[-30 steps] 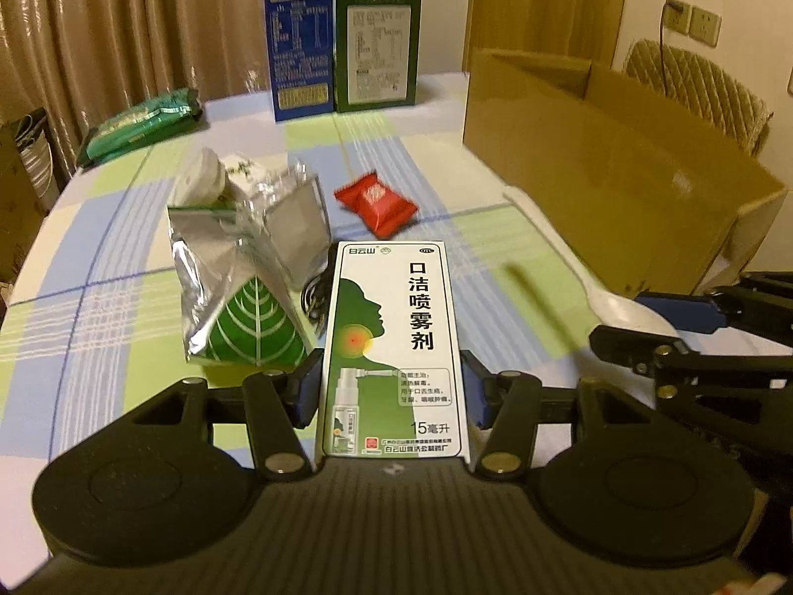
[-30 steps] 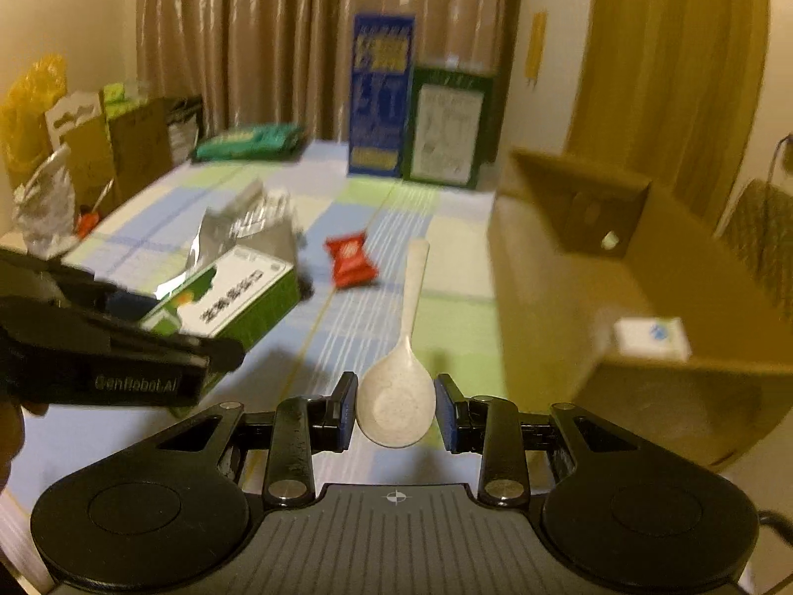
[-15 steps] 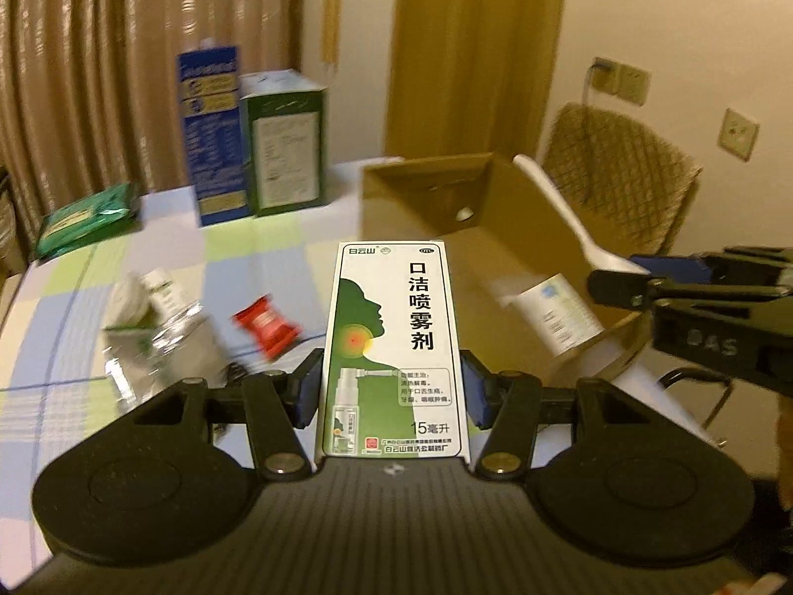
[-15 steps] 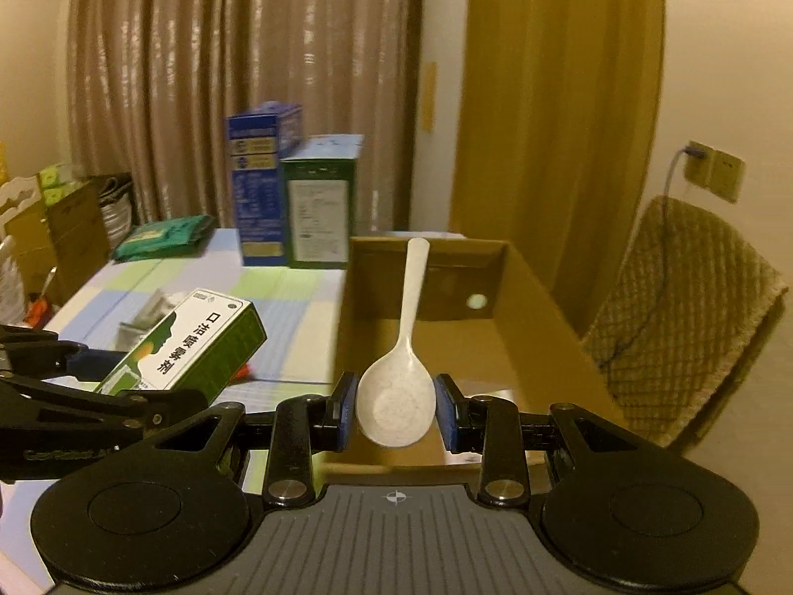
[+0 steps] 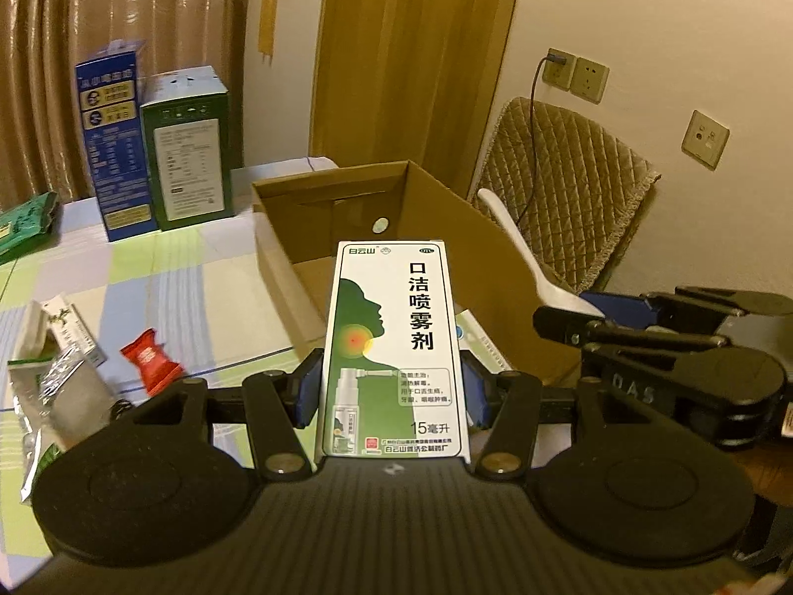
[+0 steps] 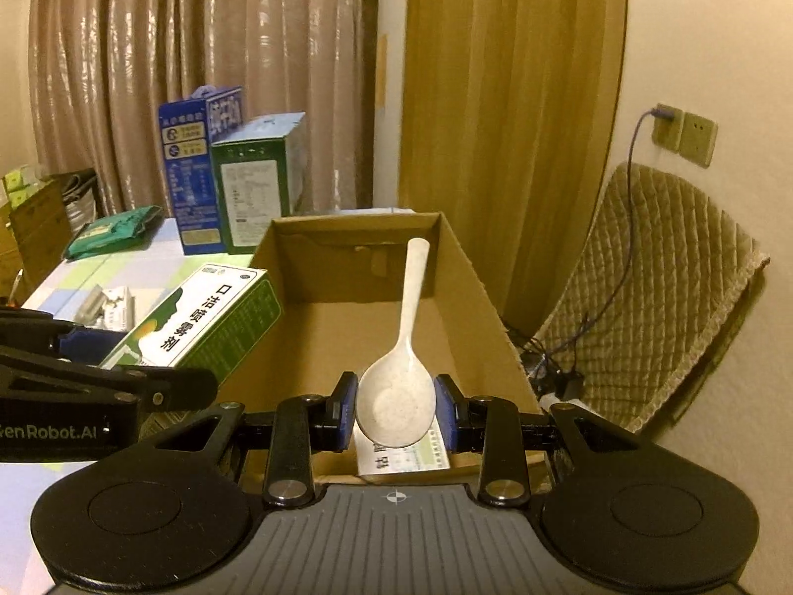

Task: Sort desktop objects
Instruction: 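Release the green box into the carton with the left tool while the right tool drops the spoon in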

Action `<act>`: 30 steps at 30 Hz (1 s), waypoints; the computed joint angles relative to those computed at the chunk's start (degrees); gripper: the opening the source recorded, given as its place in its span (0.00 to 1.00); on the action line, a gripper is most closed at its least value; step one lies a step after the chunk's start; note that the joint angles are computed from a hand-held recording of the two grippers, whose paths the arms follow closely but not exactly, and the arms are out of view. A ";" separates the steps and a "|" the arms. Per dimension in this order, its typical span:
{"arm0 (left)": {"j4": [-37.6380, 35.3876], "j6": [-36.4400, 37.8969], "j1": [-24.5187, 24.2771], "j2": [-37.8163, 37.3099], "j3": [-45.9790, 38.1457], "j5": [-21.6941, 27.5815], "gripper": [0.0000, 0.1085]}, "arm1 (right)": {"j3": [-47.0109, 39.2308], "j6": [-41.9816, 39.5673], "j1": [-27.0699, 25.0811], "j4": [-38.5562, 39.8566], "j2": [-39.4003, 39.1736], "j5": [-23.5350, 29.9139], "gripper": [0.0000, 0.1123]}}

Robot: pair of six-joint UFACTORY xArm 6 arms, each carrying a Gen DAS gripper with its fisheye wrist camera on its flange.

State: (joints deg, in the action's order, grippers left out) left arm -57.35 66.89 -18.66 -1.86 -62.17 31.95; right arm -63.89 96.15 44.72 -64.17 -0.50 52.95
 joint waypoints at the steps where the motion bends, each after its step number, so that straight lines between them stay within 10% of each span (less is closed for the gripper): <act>1: 0.25 -0.34 -0.41 0.64 -0.55 -0.24 0.46 | 0.36 0.20 -0.34 0.01 -0.14 -0.35 0.27; 30: -4.01 -0.33 1.93 3.77 -3.43 -0.35 0.55 | -1.38 2.33 -3.58 -2.26 3.33 -4.53 0.30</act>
